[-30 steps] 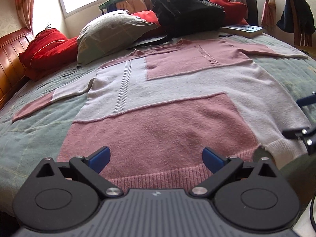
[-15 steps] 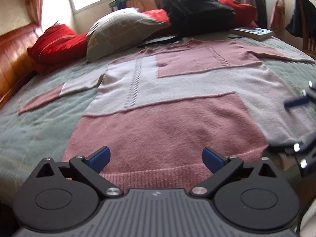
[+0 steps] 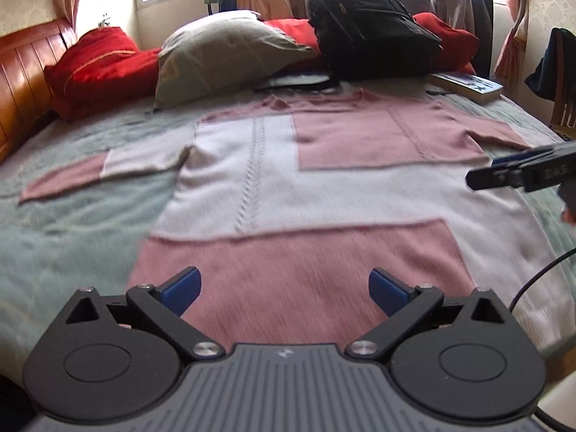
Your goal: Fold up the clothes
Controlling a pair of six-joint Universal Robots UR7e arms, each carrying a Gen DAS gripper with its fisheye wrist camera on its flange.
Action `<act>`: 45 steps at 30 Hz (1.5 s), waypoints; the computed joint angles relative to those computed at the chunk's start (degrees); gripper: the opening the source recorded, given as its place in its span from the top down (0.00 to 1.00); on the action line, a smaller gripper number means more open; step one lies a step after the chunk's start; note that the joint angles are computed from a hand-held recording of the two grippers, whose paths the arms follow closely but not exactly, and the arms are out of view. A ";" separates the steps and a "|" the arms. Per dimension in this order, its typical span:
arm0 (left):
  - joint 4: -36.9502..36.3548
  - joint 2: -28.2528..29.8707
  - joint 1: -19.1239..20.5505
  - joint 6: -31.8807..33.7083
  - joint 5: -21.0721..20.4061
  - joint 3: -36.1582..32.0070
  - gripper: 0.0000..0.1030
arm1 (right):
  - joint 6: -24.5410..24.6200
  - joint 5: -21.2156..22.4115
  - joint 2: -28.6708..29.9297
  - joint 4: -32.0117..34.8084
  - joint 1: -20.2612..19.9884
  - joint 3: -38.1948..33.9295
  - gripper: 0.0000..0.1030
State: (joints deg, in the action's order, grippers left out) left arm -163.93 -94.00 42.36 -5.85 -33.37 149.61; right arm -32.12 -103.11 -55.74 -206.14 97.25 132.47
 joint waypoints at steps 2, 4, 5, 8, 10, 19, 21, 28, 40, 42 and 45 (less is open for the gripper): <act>-2.47 2.47 1.41 1.90 -0.01 -1.47 0.04 | 0.61 -1.26 1.27 0.74 -0.84 -1.31 0.00; -4.77 4.98 2.90 3.33 -0.37 -2.69 0.04 | 1.01 -3.00 2.01 0.14 -1.90 -1.11 0.00; -5.84 6.13 3.82 4.06 -1.03 -3.19 0.04 | 0.60 -3.17 2.10 -0.53 -2.49 -0.65 0.00; -6.52 9.22 6.24 4.65 -2.43 -4.85 0.04 | -1.45 -0.77 0.13 -1.77 -3.65 1.56 0.00; -6.56 10.42 7.09 4.10 -2.53 -5.31 0.04 | -0.62 0.74 -1.73 -0.54 -3.23 1.27 0.00; -4.08 9.18 7.05 2.12 -3.16 -5.40 0.04 | -2.63 -0.50 5.77 2.37 -1.36 -12.70 0.00; -3.50 8.62 6.92 2.00 -3.00 -5.40 0.04 | -2.22 -2.31 8.14 2.92 -1.68 -15.47 0.00; -1.38 7.33 7.73 1.10 -2.46 -5.44 0.04 | 2.13 -7.49 7.11 2.05 -2.57 -14.17 0.00; 8.99 -0.23 8.05 -4.61 -6.38 -2.80 0.01 | 2.17 -12.64 6.04 1.82 3.02 -6.64 0.00; 12.98 -2.67 7.40 -5.76 -6.51 -2.21 0.01 | 2.69 -13.31 6.24 0.96 2.65 -5.29 0.00; 22.88 -6.54 6.16 -10.89 -7.11 -3.31 0.01 | 2.03 -12.50 5.64 -1.50 2.16 -3.00 0.00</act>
